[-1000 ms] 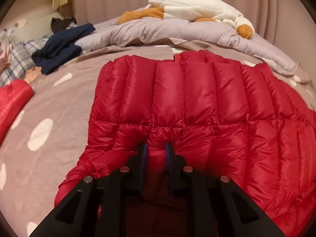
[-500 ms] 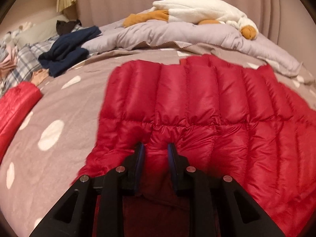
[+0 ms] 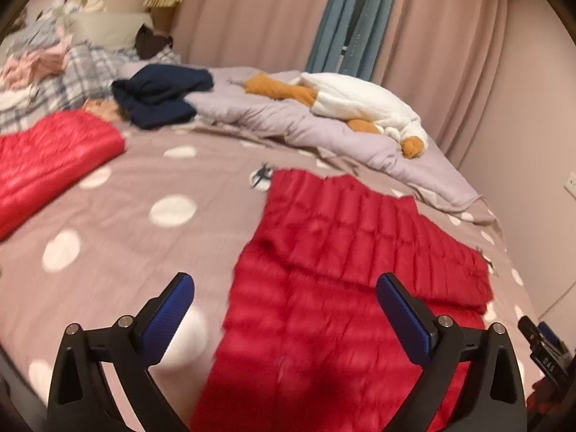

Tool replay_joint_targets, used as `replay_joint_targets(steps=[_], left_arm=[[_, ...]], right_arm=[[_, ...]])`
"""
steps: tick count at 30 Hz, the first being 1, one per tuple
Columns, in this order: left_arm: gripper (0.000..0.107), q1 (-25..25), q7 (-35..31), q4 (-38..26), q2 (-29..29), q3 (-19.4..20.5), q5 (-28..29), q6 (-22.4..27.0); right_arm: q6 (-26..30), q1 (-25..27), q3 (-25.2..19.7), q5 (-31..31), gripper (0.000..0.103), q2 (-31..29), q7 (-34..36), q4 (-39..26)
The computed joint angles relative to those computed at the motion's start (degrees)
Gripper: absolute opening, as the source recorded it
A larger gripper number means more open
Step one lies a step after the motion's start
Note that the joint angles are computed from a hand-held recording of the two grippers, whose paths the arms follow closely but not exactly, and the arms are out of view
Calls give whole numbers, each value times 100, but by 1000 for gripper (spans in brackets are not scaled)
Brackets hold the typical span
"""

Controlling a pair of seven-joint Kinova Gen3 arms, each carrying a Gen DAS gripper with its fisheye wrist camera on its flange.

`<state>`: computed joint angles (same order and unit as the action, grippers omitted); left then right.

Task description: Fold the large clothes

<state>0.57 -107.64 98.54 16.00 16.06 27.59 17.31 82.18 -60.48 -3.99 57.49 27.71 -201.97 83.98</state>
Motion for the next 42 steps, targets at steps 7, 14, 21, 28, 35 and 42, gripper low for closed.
replay_joint_targets(steps=[7, 14, 21, 28, 35, 42], left_arm=[[101, -678, -1444, 906, -471, 164, 1220, 68], [101, -1328, -2359, 1394, -475, 239, 2469, 801], [101, -1691, -3360, 1685, -158, 249, 3613, 1752], [97, -701, -3752, 1940, -265, -289, 3966, 1045], [26, 93, -2549, 1741, -299, -924, 3190, 808], [19, 453, -1362, 1774, -483, -683, 1745, -42]], right_arm=[[794, -115, -851, -14, 98, -40, -981, 235], [-97, -1025, -125, -564, 98, -299, -2612, 1164], [-547, -1002, -581, -346, 97, -203, -4172, 1734], [-824, -991, -581, -120, 92, 167, -4135, 1523], [-798, -1165, -376, 78, 27, 366, -4388, 1408], [-636, -1032, -380, -59, 14, 236, -3890, 1274]])
